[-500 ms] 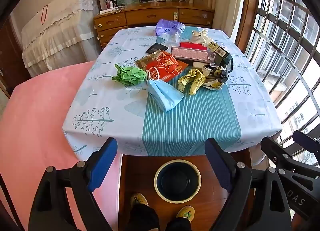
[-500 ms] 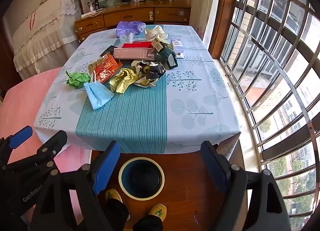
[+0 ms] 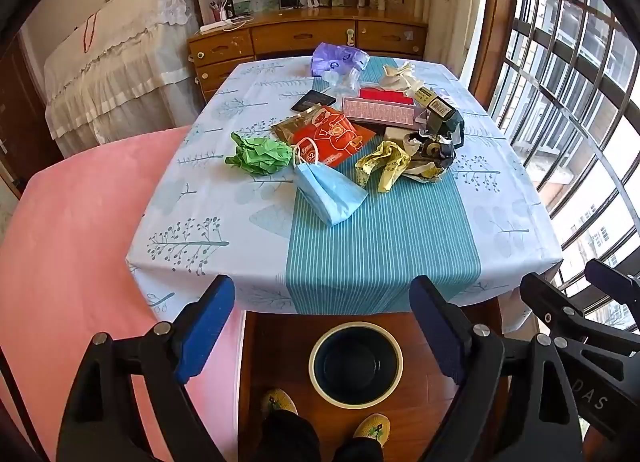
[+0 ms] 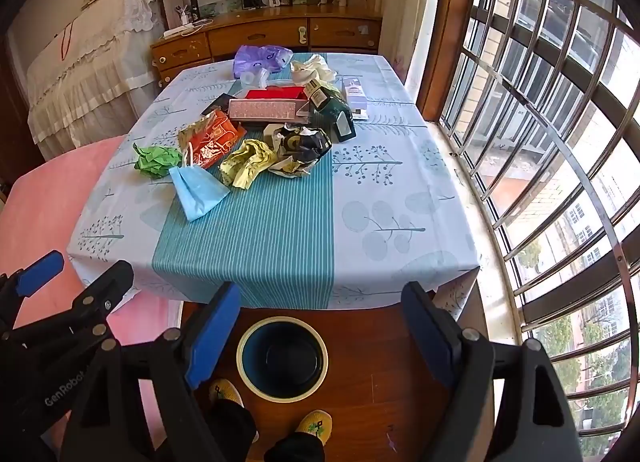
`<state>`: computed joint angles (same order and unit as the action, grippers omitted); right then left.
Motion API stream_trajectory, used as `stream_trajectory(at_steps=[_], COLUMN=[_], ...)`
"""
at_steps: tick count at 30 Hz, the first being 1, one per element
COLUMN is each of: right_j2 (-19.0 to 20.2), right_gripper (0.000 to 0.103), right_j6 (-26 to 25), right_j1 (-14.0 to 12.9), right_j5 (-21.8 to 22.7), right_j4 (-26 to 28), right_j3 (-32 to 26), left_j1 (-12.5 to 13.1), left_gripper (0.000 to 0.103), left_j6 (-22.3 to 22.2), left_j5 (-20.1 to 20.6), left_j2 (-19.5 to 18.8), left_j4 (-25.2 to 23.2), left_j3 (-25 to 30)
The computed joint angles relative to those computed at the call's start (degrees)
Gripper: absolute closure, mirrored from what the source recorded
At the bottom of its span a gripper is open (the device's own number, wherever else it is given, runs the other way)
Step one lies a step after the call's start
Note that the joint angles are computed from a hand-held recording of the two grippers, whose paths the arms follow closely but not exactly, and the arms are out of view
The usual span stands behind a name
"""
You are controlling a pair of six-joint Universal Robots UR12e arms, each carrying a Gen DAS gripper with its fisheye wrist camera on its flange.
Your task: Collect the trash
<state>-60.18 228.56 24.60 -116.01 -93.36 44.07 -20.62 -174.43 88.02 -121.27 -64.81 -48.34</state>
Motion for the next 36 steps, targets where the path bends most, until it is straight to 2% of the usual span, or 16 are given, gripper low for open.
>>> stream_trajectory(at_steps=[36], right_j2=[-0.6], right_gripper=[0.02], right_j6=[-1.1], right_j1=[0.7], right_j5=[-2.0], right_j4=[-2.5], right_j3=[0.7], left_j1=[0.0], left_gripper=[0.017], left_j6=[-0.4], left_j5=[-0.1], left_j2=[1.5], left_j4=[1.8], left_j3=[-1.8])
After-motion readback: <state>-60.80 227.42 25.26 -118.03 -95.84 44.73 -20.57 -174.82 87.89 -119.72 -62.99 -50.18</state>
